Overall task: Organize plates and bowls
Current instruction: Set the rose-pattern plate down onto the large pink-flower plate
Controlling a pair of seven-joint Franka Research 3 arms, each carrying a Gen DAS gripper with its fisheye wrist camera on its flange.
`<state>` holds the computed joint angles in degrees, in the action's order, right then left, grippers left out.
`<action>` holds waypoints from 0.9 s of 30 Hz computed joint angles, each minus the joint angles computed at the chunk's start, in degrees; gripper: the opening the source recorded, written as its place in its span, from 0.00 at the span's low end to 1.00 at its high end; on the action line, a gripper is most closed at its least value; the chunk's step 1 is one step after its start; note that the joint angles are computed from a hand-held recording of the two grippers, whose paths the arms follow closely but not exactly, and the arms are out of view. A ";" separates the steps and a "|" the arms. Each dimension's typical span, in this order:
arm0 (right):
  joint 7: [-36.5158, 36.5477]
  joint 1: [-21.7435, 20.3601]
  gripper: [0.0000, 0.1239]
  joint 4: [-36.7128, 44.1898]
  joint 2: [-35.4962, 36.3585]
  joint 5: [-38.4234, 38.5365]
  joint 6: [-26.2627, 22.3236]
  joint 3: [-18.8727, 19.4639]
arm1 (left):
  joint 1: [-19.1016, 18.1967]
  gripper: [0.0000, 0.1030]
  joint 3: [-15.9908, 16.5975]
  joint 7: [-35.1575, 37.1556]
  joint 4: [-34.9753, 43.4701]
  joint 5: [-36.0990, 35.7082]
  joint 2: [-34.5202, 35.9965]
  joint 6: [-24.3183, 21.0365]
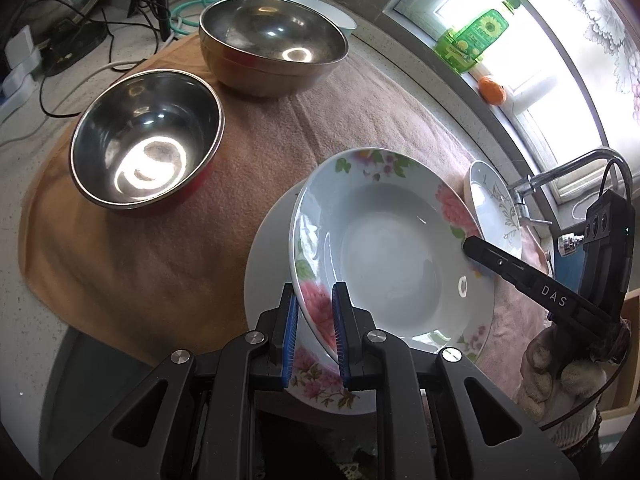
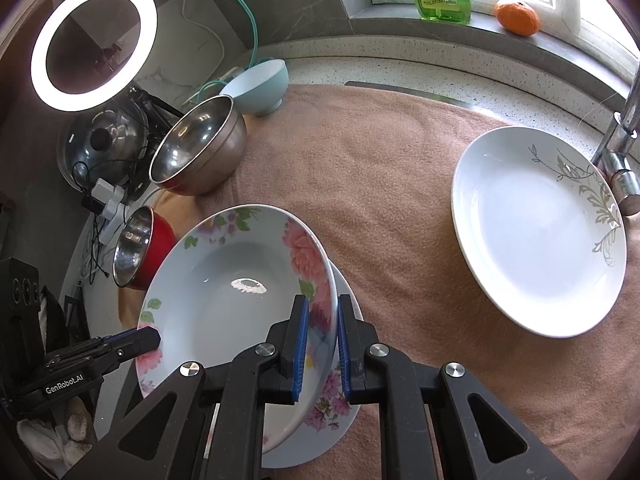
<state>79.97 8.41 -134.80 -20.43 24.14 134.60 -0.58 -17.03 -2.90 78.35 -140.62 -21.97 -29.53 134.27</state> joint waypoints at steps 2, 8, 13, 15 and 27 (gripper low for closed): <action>0.28 0.08 0.10 -0.57 -0.29 -0.03 0.00 0.17 | 0.04 0.15 0.07 0.03 -0.40 0.00 -0.34 -0.29; 0.93 0.40 0.10 -1.66 -0.75 0.03 0.17 0.40 | 0.00 0.15 0.31 0.41 -1.32 -0.11 -1.21 -0.92; 1.47 0.61 0.10 -2.16 -0.71 -0.29 0.59 0.66 | -0.02 0.15 0.47 0.68 -2.00 -0.29 -1.59 -1.12; 1.60 0.67 0.10 -2.33 -0.54 -0.47 0.75 0.73 | -0.04 0.15 0.47 0.69 -2.15 -0.41 -1.52 -1.20; 3.07 0.63 0.10 -3.78 -0.65 -1.54 1.89 0.94 | -0.37 0.15 0.27 2.13 -1.78 -1.34 0.07 -1.50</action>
<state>83.04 9.04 -138.58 -21.08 22.60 136.48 0.36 -17.40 -2.64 80.49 -142.39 -23.31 -29.46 132.77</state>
